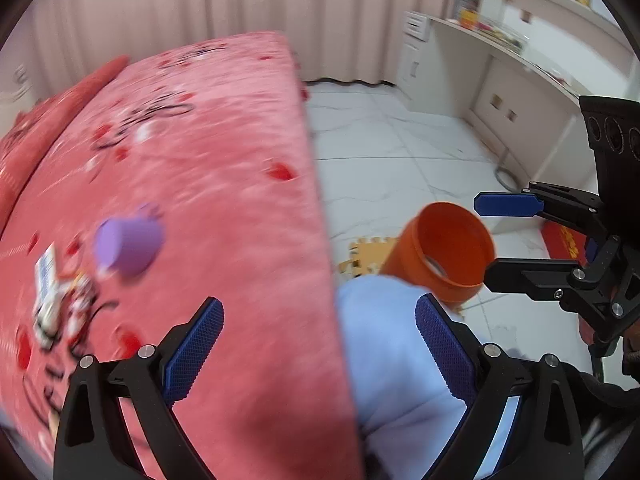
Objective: Collect trash
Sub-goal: 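Move both tools back over the bed toward the remaining items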
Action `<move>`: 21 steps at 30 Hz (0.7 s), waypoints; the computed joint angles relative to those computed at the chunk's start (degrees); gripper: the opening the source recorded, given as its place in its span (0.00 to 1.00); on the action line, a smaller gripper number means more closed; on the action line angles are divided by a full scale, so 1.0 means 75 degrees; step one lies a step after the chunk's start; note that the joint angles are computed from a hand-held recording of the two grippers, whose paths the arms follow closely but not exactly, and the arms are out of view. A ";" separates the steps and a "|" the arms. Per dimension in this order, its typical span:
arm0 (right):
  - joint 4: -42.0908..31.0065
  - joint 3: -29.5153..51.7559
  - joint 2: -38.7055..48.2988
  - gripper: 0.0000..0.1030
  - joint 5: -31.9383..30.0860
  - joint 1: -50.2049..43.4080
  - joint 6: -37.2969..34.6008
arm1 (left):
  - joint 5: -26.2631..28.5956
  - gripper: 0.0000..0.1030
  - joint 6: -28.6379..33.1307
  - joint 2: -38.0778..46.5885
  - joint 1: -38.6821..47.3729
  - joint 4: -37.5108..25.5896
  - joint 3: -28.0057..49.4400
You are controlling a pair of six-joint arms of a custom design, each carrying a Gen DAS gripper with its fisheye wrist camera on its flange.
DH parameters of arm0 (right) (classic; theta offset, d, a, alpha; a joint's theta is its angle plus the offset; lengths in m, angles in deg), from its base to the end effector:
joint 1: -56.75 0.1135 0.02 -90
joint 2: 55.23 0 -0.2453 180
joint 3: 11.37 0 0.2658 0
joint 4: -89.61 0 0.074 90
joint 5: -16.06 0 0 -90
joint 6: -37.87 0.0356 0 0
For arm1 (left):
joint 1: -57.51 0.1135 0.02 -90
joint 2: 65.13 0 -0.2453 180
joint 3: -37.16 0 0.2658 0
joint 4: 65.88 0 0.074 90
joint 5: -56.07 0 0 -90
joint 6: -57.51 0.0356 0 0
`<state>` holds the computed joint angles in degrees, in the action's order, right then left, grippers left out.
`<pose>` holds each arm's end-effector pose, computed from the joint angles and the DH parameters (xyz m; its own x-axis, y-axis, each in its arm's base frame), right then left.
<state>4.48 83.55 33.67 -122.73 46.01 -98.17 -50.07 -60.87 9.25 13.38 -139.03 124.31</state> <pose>0.2978 -0.0292 0.2909 -0.6576 -0.3580 -0.6629 -0.7062 0.5994 0.3768 0.1983 -0.1786 0.3144 -0.8200 0.1594 -0.5497 0.2051 0.9785 -0.0223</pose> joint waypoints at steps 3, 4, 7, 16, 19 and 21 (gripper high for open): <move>0.0341 -0.0290 -0.0327 0.81 0.0072 0.0876 0.0510 | -0.0200 0.92 -0.0315 -0.0862 0.0135 -0.0422 -0.0523; 0.0447 -0.0358 -0.0404 0.81 0.0090 0.1200 0.0694 | -0.0222 0.92 -0.0375 -0.1131 0.0203 -0.0536 -0.0690; 0.0800 -0.0521 -0.0563 0.81 0.0183 0.2064 0.1221 | -0.0327 0.92 -0.0571 -0.1967 0.0516 -0.1032 -0.1147; 0.2023 -0.0388 -0.0254 0.81 0.0601 0.4356 0.2811 | 0.0038 0.92 0.0377 -0.3723 0.2491 -0.1952 -0.1766; 0.2313 -0.0105 0.0054 0.81 0.0735 0.4890 0.3159 | 0.0465 0.92 0.1413 -0.3930 0.3730 -0.1991 -0.1769; 0.2504 0.0199 0.0391 0.81 0.0803 0.5237 0.3438 | 0.0877 0.92 0.2423 -0.3972 0.4823 -0.1916 -0.1756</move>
